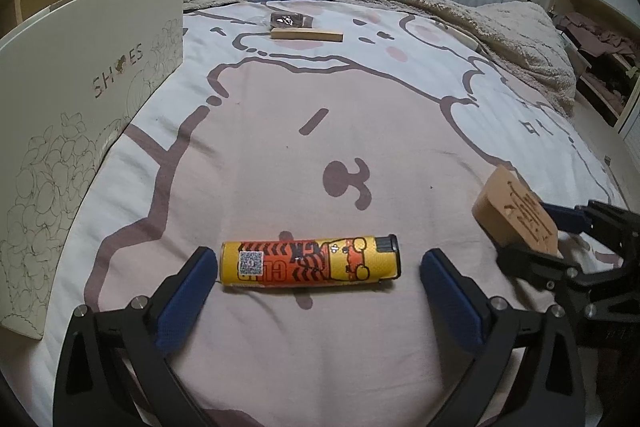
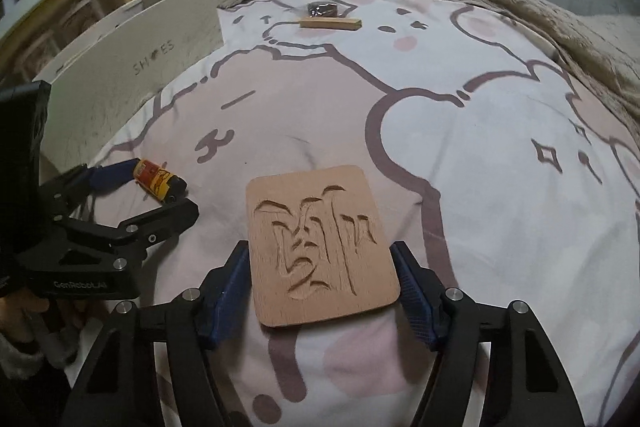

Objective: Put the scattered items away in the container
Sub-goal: 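Lift the yellow lighter with the left gripper while the right lifts the carved tile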

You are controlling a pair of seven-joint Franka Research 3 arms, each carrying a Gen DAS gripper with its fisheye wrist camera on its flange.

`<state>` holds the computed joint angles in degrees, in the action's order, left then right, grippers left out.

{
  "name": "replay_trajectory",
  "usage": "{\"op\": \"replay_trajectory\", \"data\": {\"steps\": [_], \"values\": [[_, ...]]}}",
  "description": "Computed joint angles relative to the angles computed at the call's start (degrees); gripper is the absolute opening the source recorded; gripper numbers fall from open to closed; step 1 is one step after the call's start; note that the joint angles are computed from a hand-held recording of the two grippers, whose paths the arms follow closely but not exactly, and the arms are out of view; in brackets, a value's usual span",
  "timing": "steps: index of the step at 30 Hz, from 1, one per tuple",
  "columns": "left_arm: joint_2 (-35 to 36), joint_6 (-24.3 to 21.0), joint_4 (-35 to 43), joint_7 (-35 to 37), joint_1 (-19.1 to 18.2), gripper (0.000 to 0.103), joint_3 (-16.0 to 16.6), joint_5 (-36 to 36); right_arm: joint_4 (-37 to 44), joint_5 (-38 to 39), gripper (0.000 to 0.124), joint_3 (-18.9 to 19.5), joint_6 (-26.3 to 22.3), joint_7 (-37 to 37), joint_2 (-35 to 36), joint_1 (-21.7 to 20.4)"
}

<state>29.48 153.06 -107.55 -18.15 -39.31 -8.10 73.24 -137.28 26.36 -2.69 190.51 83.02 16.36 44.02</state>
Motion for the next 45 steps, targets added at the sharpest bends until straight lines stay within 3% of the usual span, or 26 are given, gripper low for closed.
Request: {"op": "replay_trajectory", "data": {"steps": [2, 6, 19, 25, 29, 31, 33, 34, 35, 37, 40, 42, 43, 45], "values": [[-0.3, -0.2, -0.2, -1.1, -0.2, 0.097, 0.2, 0.4, 0.3, 1.6, 0.069, -4.0, 0.0, 0.0, 0.3, 4.6], [-1.1, -2.4, -0.9, -3.1, -0.5, 0.080, 0.1, 0.8, 0.2, 4.2, 0.069, -5.6, 0.7, 0.6, 0.2, 7.3], [-2.8, -0.4, -2.5, -5.9, 1.4, 0.080, -1.0, 3.1, 1.0, 15.1, 0.069, -11.6, 2.1, -2.7, 0.6, 16.0], [-3.9, 1.8, -2.1, -4.8, 2.0, 0.080, -1.4, 3.7, 1.6, 18.4, 0.068, -8.3, 4.1, -4.5, -0.5, 13.0], [-5.8, 2.2, -2.5, -4.6, 2.3, 0.080, -1.5, 4.8, 1.0, 16.2, 0.065, 0.6, 6.3, -2.2, -2.3, 3.5], [-7.1, 2.5, -3.1, -5.1, 2.8, 0.080, -1.6, 5.4, 1.3, 15.9, 0.063, 3.0, 6.6, -1.9, -2.9, 0.8], [-8.6, 1.6, -3.8, -5.3, 3.2, 0.080, -1.8, 6.3, 2.3, 18.0, 0.058, 2.4, 6.7, -4.1, -3.3, 1.7], [-9.4, 1.3, -4.3, -5.5, 3.5, 0.080, -1.9, 6.7, 2.8, 19.2, 0.044, 2.3, 6.8, -5.5, -3.4, 1.9], [-10.1, 1.1, -4.7, -5.8, 3.9, 0.080, -2.2, 7.1, 3.1, 18.7, 0.019, 3.9, 6.4, -5.4, -3.6, 0.2], [-11.5, 0.6, -5.8, -5.6, 4.7, 0.080, -2.8, 7.3, 3.5, 17.5, 0.018, 3.6, 5.5, -3.4, -3.8, -0.1], [-13.0, -0.2, -7.2, -5.0, 5.7, 0.080, -3.7, 7.8, 6.1, 27.0, 0.018, -6.1, 3.4, -11.6, -3.2, 10.3], [-13.6, -0.1, -8.0, -5.4, 6.3, 0.080, -4.1, 8.2, 5.8, 26.8, 0.018, -7.6, 2.4, -11.5, -3.5, 11.6], [-13.7, 0.0, -8.2, -5.7, 6.6, 0.080, -4.3, 8.4, 5.8, 27.5, 0.018, -6.6, 2.4, -12.3, -3.5, 10.7], [-13.9, 0.3, -8.6, -6.6, 7.0, 0.080, -4.6, 9.1, 4.2, 21.8, 0.020, -0.1, 3.3, -7.1, -4.0, 3.6]]}}
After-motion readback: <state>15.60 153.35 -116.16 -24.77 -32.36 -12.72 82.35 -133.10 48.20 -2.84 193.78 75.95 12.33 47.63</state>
